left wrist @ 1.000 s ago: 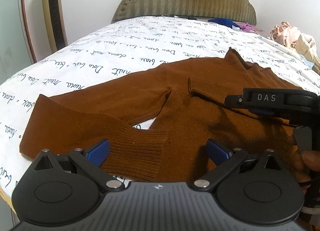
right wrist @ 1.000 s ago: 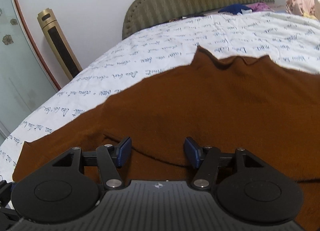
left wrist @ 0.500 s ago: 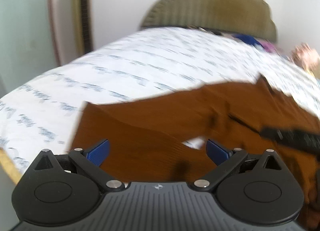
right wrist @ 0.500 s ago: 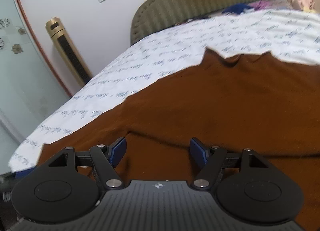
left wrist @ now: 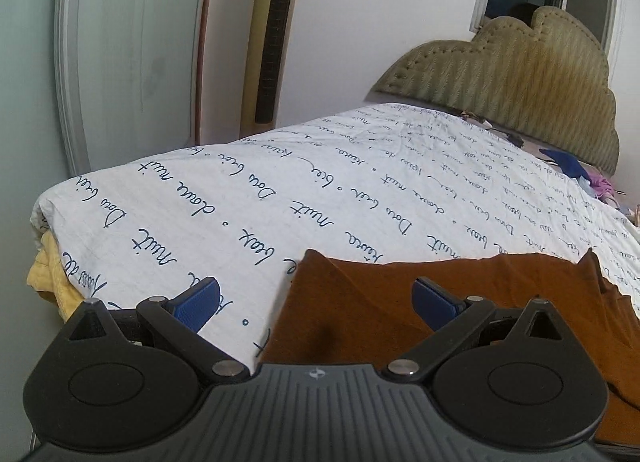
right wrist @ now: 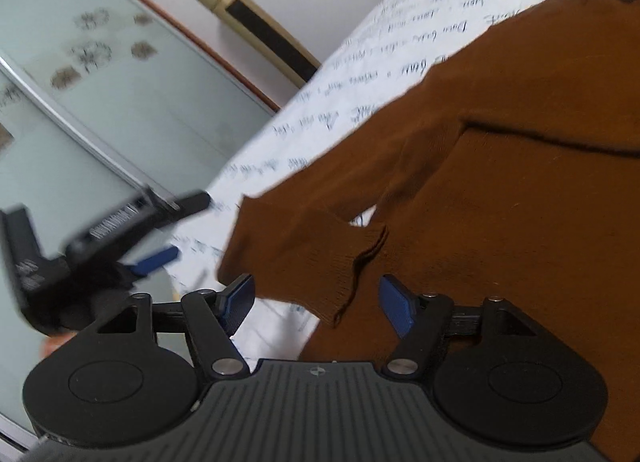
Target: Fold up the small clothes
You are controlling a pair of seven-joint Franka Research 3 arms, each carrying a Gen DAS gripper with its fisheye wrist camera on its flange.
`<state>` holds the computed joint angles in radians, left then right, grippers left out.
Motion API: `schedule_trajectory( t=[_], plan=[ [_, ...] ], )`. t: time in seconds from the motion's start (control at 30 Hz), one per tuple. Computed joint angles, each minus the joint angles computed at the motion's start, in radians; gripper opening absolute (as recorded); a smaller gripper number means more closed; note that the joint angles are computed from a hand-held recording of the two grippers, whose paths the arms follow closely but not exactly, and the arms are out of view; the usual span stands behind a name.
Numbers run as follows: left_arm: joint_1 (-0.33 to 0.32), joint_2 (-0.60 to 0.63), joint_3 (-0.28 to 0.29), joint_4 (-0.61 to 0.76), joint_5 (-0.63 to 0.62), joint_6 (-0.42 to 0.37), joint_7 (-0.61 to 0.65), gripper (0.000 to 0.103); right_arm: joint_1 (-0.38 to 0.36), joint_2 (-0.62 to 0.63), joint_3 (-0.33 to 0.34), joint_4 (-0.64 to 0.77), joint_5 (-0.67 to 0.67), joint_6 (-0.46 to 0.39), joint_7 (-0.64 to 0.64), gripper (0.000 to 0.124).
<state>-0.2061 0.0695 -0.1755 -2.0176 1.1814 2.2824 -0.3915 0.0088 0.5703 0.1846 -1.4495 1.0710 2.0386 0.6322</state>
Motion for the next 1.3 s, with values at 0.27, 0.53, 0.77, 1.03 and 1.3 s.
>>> schedule_trajectory(
  t=[0.27,0.53,0.77,1.03,1.3],
  plan=[
    [-0.019,0.030,0.000,0.035,-0.001,0.009,0.043,0.103,0.047,0.035,0.007,0.046,-0.031,0.103,0.024,0.010],
    [-0.031,0.073,0.002,0.077,-0.004,0.056,0.067,0.103,0.029,0.051,0.024,0.164,0.000,0.237,-0.023,0.010],
    [-0.086,0.203,0.025,0.234,-0.021,0.048,0.235,0.103,0.002,0.112,0.011,0.271,-0.067,0.412,0.077,0.010],
    [-0.147,0.306,0.069,0.378,-0.044,0.044,0.352,0.103,-0.131,0.120,0.037,0.240,0.001,0.463,0.123,0.010],
    [-0.188,0.379,0.101,0.481,-0.088,0.030,0.455,0.103,-0.184,0.129,0.022,0.218,0.038,0.554,0.146,0.010]
  ],
)
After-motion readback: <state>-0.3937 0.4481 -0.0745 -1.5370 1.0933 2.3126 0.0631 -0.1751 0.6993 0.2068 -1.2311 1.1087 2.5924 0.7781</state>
